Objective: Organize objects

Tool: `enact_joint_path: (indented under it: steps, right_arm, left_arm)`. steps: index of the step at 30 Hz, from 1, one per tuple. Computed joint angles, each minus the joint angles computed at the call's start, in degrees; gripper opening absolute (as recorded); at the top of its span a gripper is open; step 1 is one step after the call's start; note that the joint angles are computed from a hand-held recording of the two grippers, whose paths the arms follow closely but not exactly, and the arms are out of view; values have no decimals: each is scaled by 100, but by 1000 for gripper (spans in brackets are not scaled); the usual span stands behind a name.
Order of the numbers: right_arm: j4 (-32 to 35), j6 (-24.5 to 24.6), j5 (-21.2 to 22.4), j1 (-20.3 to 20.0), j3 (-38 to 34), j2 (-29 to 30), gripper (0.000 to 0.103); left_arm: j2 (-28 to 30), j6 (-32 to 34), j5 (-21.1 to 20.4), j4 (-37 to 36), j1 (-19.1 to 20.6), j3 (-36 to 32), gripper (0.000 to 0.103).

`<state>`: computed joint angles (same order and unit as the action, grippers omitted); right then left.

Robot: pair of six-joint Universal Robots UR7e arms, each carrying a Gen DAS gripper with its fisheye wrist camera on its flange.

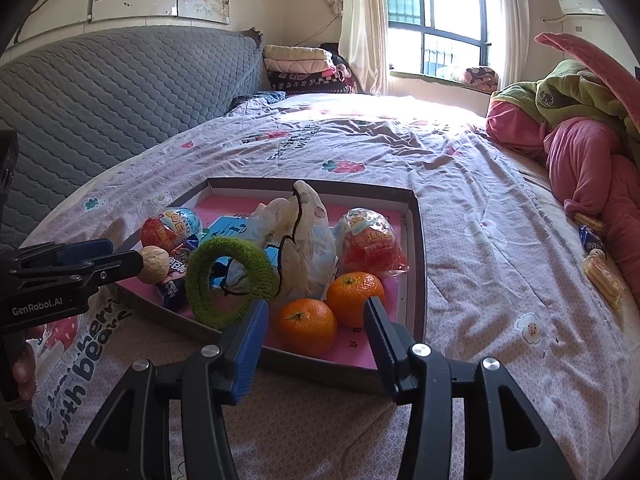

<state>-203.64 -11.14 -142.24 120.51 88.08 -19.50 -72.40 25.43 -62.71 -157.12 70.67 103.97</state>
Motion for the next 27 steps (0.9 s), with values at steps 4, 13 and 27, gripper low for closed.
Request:
enact_joint_path:
  steps: [4,13,27]
  right_arm:
    - [10,49,-108,55,-69,33,58]
    - [-31,174,-441,268,-297,104,64]
    - [-32,164,-762,739,-635,255,78]
  left_arm:
    - [-33,12,49,-26,-27,43,65]
    - [-205,6,-5,-172,-125,155,72]
    - [-922,-332,241,-192,-391,645,78]
